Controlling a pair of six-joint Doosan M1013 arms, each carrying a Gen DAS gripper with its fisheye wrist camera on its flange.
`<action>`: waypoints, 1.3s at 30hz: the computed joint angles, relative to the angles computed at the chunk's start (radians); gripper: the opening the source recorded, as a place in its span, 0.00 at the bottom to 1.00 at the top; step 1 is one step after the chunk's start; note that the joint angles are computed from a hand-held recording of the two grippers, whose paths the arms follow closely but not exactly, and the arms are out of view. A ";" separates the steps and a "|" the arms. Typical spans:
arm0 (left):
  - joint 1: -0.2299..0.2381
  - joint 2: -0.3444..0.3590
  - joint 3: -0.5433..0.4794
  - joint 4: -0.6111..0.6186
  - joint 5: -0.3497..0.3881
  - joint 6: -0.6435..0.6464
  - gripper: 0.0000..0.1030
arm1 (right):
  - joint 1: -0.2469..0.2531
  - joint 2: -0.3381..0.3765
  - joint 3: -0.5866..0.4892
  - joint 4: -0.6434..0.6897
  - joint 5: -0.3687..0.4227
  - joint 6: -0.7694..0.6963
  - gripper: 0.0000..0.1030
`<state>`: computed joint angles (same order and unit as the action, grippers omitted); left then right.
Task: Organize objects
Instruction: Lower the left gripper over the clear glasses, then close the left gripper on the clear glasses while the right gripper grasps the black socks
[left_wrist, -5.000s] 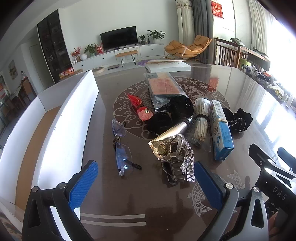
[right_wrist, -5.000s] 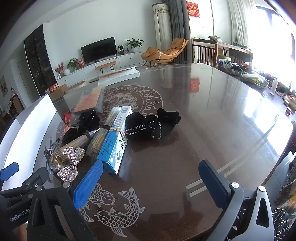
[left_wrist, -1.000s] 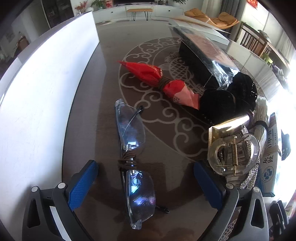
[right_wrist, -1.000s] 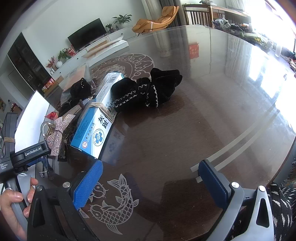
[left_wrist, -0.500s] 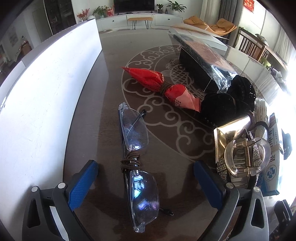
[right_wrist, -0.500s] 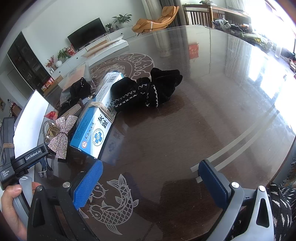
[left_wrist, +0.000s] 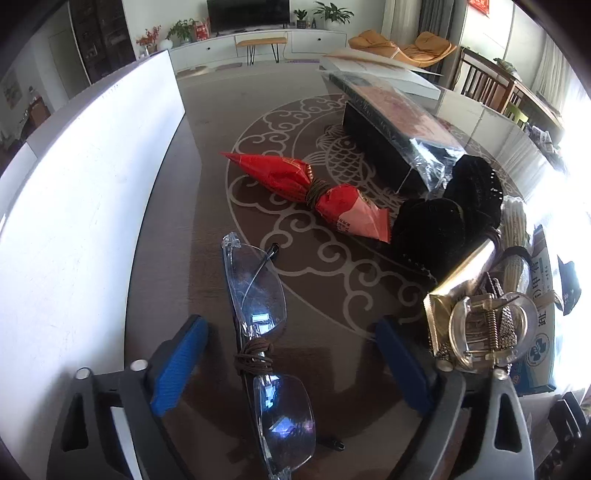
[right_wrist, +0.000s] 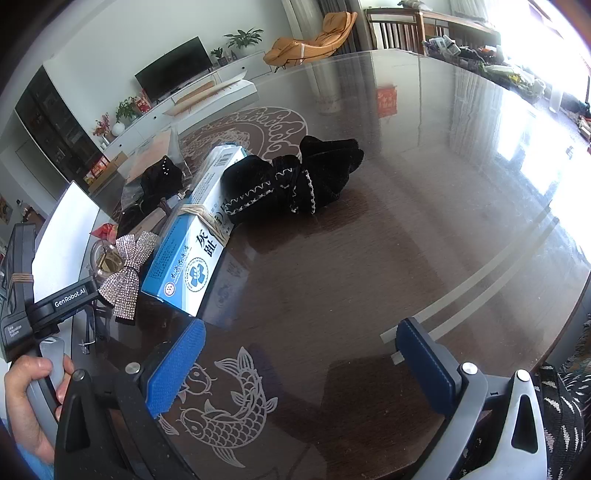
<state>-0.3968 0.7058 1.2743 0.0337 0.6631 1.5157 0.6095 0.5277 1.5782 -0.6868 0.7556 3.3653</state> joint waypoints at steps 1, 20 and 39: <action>-0.002 -0.012 0.020 -0.002 -0.026 0.014 0.56 | 0.000 0.000 0.000 0.000 0.000 0.000 1.00; -0.018 -0.117 0.209 -0.163 -0.122 0.292 0.72 | 0.000 0.003 -0.006 0.011 0.016 -0.021 1.00; 0.002 -0.109 0.202 -0.237 -0.076 0.432 1.00 | 0.001 0.002 -0.005 0.011 0.012 -0.018 1.00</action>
